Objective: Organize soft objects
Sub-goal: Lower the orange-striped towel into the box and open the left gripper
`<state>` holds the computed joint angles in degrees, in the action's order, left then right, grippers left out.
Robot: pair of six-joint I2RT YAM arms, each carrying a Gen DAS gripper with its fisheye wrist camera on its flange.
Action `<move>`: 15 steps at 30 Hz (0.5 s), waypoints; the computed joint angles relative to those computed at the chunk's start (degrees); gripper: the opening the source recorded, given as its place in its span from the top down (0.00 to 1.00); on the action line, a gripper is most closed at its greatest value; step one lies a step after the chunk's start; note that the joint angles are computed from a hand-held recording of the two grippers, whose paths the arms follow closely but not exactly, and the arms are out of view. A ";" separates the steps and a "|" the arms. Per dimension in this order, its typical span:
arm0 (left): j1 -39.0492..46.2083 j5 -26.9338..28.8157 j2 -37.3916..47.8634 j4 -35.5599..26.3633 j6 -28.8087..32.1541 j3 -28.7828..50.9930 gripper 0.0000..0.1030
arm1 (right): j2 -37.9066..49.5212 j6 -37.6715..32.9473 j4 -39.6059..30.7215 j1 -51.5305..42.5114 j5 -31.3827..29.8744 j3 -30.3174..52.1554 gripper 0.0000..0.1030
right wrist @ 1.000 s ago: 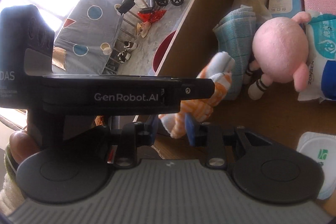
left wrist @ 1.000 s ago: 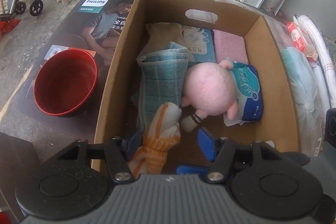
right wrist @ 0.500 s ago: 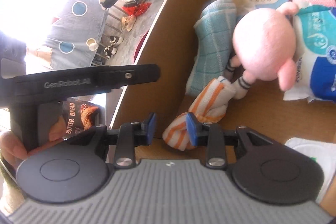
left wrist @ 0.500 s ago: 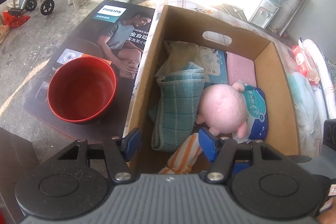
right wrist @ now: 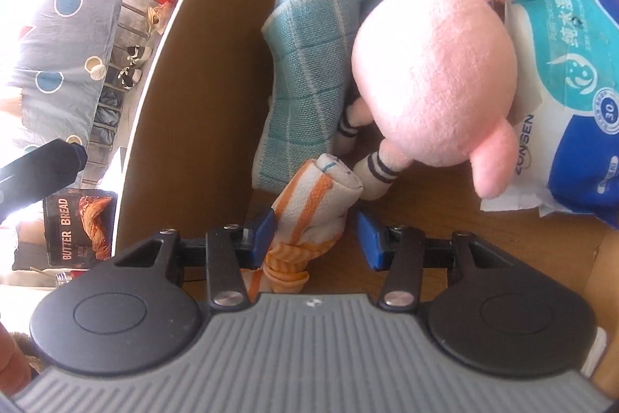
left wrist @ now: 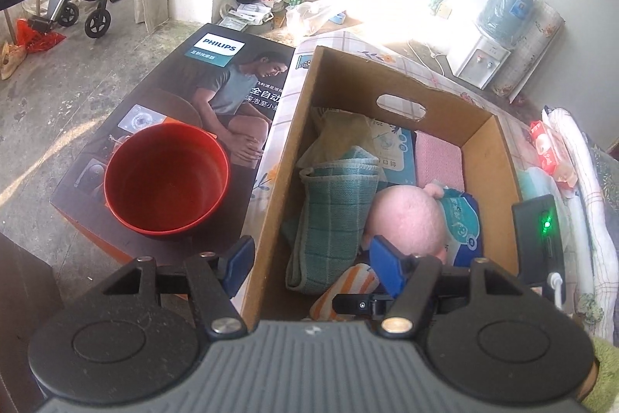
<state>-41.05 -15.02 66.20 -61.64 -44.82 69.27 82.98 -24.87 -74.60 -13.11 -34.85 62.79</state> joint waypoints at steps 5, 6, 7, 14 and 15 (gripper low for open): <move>0.57 0.54 -0.81 0.20 -0.28 -0.83 0.35 | 1.77 -0.09 0.03 -1.74 -3.65 -0.80 0.66; 0.64 0.43 -1.04 0.20 -0.12 -0.90 0.35 | 1.14 -0.90 -0.45 -2.43 -3.90 -0.99 0.67; 0.68 0.24 -1.26 0.11 0.02 -0.95 0.35 | 0.05 -2.08 -1.14 -3.23 -4.15 -1.30 0.67; 1.41 -0.64 -1.20 -0.76 0.54 -0.46 0.35 | -6.69 -5.36 -3.82 0.48 -7.46 0.79 0.69; 1.69 -0.68 -1.37 -0.81 0.48 -0.60 0.35 | -7.16 -4.13 -2.55 1.84 -7.40 0.63 0.69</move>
<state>-39.35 -15.70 64.82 -62.44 -44.34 68.66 75.82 -29.01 -77.16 -11.26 -42.25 63.42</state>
